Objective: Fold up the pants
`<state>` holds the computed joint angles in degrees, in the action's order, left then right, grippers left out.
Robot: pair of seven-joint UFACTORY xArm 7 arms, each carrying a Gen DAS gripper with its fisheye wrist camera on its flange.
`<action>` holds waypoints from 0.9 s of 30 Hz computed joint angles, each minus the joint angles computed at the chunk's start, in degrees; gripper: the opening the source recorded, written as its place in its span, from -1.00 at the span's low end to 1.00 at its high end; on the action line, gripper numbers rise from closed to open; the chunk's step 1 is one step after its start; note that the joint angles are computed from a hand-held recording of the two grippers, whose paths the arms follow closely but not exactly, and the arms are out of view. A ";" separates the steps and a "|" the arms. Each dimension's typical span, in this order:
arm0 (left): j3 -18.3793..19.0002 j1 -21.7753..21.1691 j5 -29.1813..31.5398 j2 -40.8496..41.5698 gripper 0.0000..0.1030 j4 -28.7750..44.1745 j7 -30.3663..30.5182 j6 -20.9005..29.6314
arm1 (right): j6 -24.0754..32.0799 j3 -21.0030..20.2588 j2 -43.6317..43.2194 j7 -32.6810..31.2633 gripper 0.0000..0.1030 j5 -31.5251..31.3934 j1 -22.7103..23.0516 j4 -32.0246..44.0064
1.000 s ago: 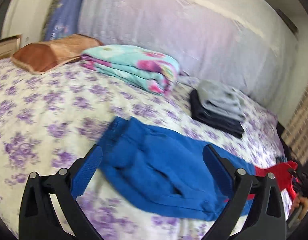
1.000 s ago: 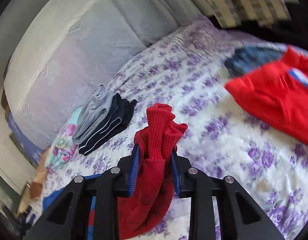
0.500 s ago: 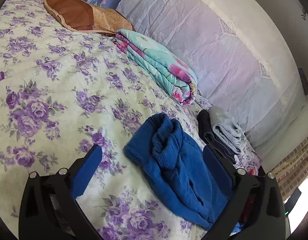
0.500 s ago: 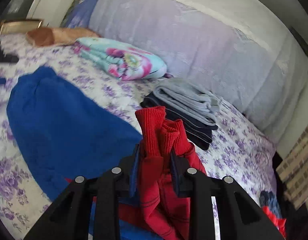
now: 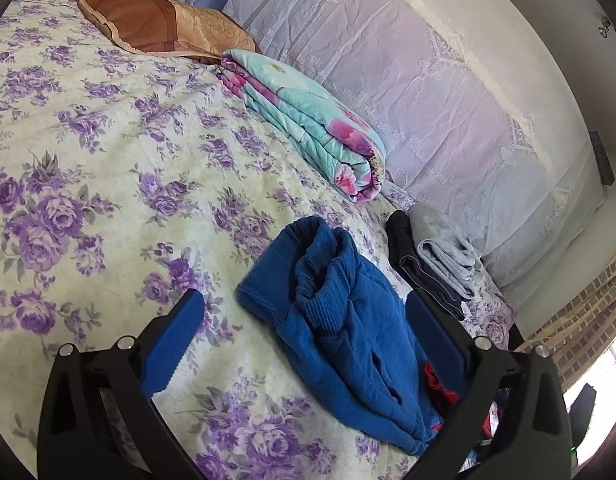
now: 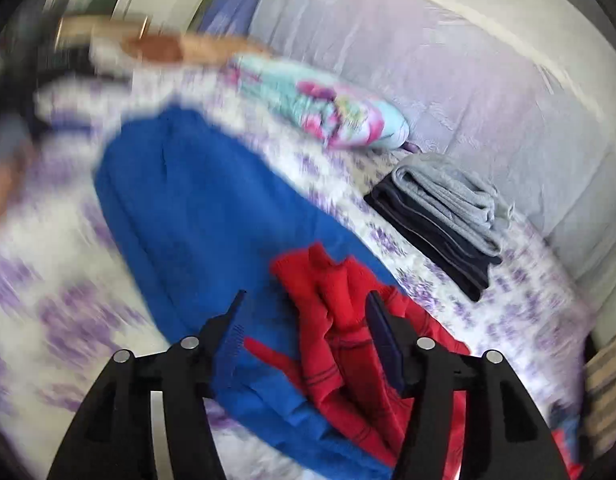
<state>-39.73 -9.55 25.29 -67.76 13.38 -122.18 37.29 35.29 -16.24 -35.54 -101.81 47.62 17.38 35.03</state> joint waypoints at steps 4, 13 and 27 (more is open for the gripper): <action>0.08 0.05 0.10 0.37 0.91 0.10 0.11 -0.11 | -0.13 -0.42 6.60 11.90 0.16 7.36 -1.59 8.14; 1.10 -0.02 -0.07 1.99 0.91 0.59 1.16 0.10 | -4.33 9.58 21.01 25.06 0.23 -1.29 -7.55 10.95; 4.47 0.18 -1.56 7.51 0.91 2.53 5.75 -0.18 | 10.00 9.64 22.47 23.72 0.76 -0.07 -12.26 13.58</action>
